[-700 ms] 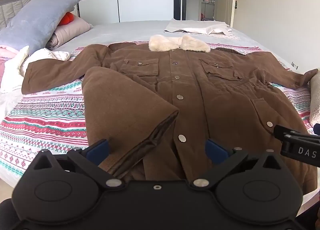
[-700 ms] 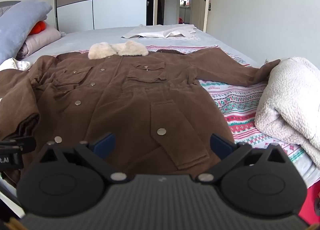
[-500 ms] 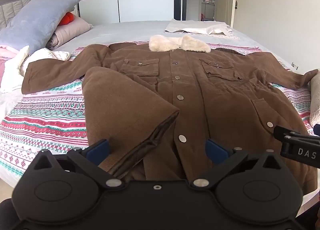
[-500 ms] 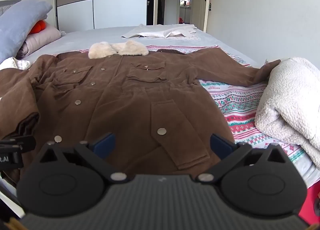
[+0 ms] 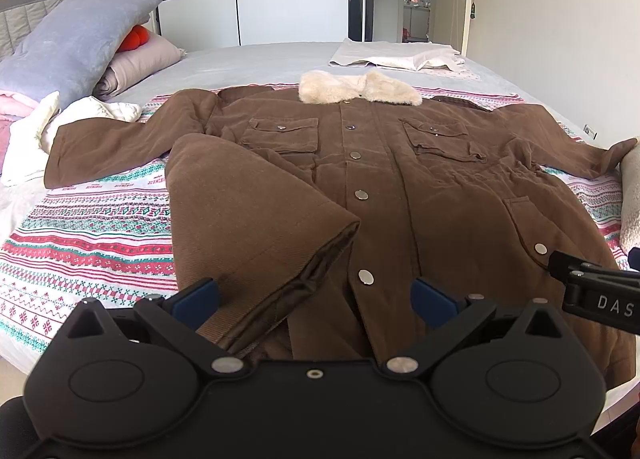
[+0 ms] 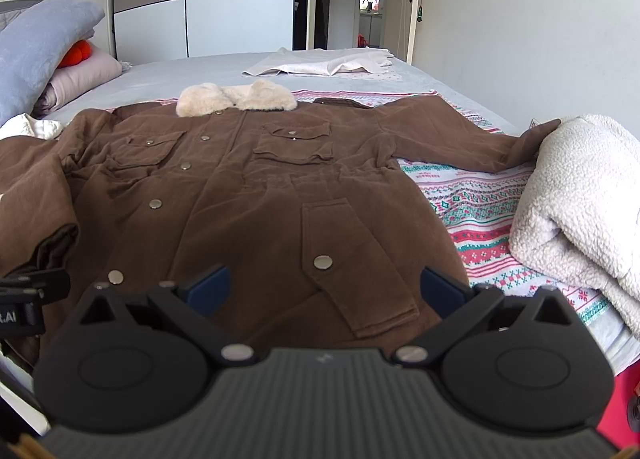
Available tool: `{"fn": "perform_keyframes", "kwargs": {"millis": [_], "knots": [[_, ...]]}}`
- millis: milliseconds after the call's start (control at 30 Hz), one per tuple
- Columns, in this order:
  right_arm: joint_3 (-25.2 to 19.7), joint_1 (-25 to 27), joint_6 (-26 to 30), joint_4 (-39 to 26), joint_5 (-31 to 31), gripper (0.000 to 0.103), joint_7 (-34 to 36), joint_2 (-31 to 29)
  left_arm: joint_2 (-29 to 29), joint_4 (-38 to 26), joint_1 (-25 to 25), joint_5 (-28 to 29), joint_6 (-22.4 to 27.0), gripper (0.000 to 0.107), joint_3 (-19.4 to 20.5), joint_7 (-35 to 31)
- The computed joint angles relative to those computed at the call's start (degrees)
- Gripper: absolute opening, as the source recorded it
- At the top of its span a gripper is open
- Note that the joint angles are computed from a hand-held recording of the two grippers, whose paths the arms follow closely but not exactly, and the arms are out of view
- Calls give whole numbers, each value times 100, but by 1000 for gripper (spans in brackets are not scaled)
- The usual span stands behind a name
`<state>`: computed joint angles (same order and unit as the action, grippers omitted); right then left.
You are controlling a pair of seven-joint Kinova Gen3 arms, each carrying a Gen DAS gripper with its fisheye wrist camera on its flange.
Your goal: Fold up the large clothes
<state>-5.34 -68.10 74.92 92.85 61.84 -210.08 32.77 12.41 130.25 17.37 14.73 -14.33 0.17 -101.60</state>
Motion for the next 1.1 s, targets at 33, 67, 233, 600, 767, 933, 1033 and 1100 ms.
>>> {"fn": "perform_keyframes", "kwargs": {"millis": [33,67,233,600,767,933,1033,1100], "knots": [[-1,0,0,0,0,103,0,0,0,0,-1,1,0,103,1,-1],[-1,1,0,0,0,103,0,0,2,0,-3,-2,-4,103,3,-1],[-2,3,-2,2,1,103,1,0,7,-5,-3,1,2,103,-3,-13],[-6,3,3,13,0,103,-3,-7,15,-8,11,25,-3,103,-25,-38],[-6,3,2,7,3,103,2,-2,27,-3,37,68,-37,103,-55,-76],[-4,3,4,-4,-5,103,8,4,40,-7,71,149,-61,103,-91,-144],[2,-3,29,-70,-16,103,48,26,54,-9,70,174,-85,103,-94,-177],[15,-4,74,-142,-51,103,101,53,66,-18,9,109,-85,103,-60,-174]]}}
